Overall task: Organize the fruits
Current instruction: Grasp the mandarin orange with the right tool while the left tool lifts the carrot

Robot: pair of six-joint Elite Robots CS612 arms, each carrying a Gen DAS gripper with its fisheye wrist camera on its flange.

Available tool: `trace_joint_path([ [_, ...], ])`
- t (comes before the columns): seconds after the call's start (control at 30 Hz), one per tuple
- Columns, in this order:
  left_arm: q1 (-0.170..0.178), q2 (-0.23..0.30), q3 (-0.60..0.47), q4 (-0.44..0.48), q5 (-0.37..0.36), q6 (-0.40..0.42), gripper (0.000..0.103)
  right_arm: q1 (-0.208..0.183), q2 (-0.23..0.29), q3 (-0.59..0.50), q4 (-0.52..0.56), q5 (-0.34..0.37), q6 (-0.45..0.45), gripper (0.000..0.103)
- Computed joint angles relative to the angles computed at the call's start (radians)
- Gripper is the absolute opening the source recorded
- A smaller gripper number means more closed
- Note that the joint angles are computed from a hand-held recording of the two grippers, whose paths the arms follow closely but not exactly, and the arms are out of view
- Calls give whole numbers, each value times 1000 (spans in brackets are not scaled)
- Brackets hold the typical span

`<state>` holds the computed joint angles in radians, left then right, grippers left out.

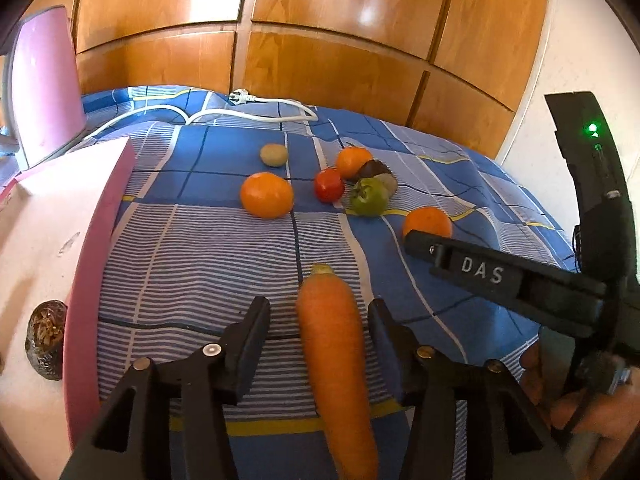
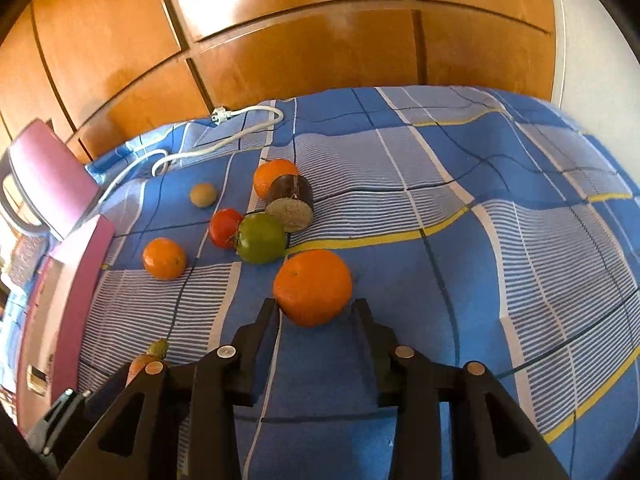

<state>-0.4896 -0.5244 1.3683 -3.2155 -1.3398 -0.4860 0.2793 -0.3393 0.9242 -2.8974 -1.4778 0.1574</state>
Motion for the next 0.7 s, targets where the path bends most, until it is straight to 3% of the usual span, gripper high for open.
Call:
trace_joint_path([
  [0.23,0,4,4,-28,14,-20,49,13,11,-15,3,-68,-38,38],
  [0.37,-2,3,8,-40,11,-2,37,8,11,-14,7,-48,-24,38],
  [0.7,-12,-3,15,-14,41,28,36,13,6,-10,12,-69,-34,36],
])
